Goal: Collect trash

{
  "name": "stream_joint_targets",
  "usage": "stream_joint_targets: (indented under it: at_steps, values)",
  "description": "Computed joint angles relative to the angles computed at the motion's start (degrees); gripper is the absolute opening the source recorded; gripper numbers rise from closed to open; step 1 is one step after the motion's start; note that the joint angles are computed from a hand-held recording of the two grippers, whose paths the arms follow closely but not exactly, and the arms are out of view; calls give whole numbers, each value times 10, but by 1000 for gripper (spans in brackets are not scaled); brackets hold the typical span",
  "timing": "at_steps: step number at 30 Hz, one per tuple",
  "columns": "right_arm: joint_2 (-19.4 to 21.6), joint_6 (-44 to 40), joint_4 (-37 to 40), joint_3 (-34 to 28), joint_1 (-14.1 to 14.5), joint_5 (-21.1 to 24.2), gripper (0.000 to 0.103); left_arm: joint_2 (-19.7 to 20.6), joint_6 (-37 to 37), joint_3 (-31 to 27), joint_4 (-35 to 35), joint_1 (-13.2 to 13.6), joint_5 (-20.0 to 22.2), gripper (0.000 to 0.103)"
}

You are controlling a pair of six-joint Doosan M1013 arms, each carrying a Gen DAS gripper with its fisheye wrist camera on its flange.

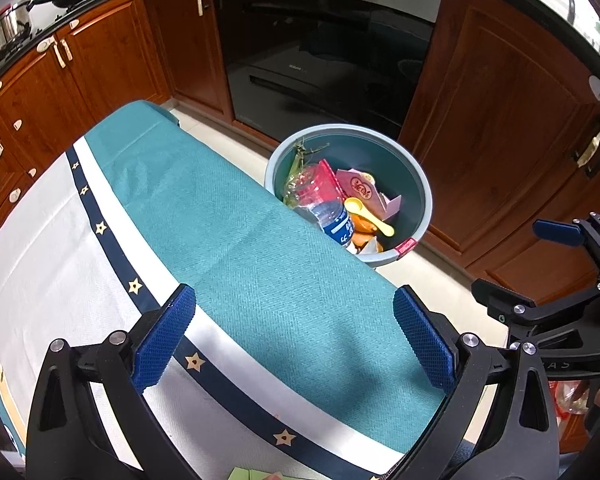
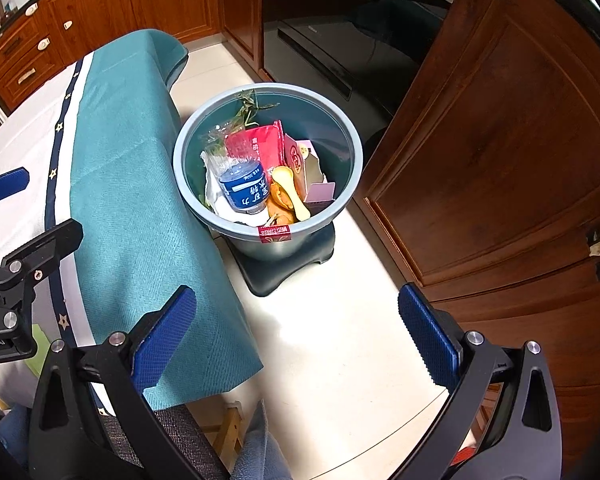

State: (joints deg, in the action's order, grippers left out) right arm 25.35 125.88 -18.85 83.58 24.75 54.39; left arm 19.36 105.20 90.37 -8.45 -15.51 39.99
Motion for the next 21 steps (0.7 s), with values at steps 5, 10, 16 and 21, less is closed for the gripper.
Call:
stream_joint_targets:
  at_steps: [5,10,16,21]
  values:
    - [1,-3,2,-2,0,2,97,0,-1,0,2,0,-1,99]
    - [3,-5,4,-4,0,4,97,1,-2,0,0,1,-1,99]
    - [5,-7,5,-5,1,5,97,1,0,2,-5,1,-4,99]
    - [5,-7,4,-5,1,5,97,4,65,-3,-72,9,19,99]
